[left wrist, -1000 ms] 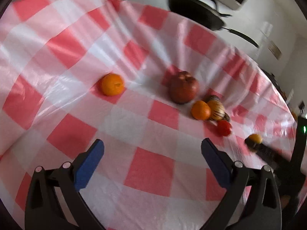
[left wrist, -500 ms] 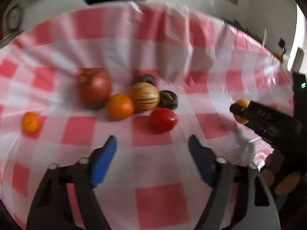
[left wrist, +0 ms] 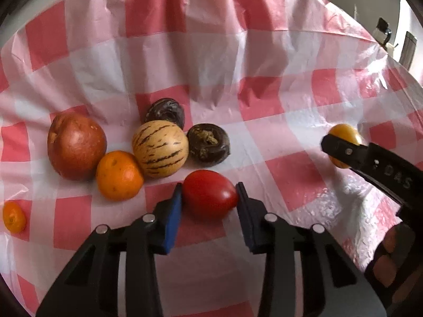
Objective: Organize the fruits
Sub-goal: 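Grasp the pale yellow fruit with the right tool while the left tool grasps a red tomato, then carry the yellow fruit and tomato into the white box and open both tools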
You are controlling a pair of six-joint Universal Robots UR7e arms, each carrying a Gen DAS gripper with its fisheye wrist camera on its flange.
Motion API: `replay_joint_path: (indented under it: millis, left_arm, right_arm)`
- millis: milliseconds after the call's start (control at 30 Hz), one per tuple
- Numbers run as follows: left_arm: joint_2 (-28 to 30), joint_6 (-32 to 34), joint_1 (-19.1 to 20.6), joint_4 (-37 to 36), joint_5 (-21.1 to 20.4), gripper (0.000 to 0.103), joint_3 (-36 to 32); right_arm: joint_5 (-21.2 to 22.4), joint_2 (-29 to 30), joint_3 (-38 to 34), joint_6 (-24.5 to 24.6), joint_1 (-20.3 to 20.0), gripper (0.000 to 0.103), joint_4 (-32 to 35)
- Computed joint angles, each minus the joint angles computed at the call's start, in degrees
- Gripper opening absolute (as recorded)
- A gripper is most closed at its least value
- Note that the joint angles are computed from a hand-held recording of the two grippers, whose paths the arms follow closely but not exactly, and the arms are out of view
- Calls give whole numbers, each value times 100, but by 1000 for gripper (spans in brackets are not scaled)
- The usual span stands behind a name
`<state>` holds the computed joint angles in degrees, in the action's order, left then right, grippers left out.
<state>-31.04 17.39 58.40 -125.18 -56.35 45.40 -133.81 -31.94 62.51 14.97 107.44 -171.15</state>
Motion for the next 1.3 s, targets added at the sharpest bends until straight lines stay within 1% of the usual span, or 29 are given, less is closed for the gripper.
replay_joint_path:
  millis: [67, 167, 333, 433, 533, 700, 800, 967, 1067, 1100, 1167, 1200, 1300]
  left_arm:
    - [-209, 206, -46, -622, 79, 39, 464]
    - [-477, 290, -92, -1141, 98, 38, 973]
    - [-1049, -276, -128, -1714, -84, 38, 1816]
    - [-1436, -574, -164, -2128, -62, 38, 2443]
    - [-1604, -813, -210, -2418, 29, 39, 2792]
    - [-2098, -1070, -207, -2830, 87, 39, 3434]
    - [-2308, -1125, -227, -3009, 215, 39, 3724]
    - [-2684, -1340, -270, -3261, 260, 39, 4202]
    - [-2912, -1413, -302, -3413, 282, 39, 4481]
    - [-3007, -1458, -317, -3461, 313, 39, 4603]
    - [-3163, -1547, -334, -3485, 301, 39, 4778]
    - [-3215, -1560, -344, -3522, 305, 39, 4840]
    - [-3381, -1559, -393, -3730, 355, 39, 5063]
  right_arm:
    - [-19, 8, -4, -33, 11, 43, -14]
    - [-19, 8, 6, -76, 15, 43, -45]
    - [32, -11, 44, -84, 3, 43, -92]
    - [64, -25, 70, -74, -6, 43, -116]
    - [73, -23, 75, -80, -5, 43, -131]
    - [78, -15, 75, -120, 6, 43, -158]
    - [141, -24, 97, -152, 7, 43, -201]
    - [250, -53, 161, -214, 8, 43, -321]
    - [351, -103, 216, -118, -4, 43, -301]
    - [312, -110, 233, -95, 9, 43, -313]
    - [216, -196, 407, -14, 86, 43, -208]
    - [262, -248, 521, -9, 118, 43, -204]
    - [531, -434, 1058, -120, 317, 43, -492]
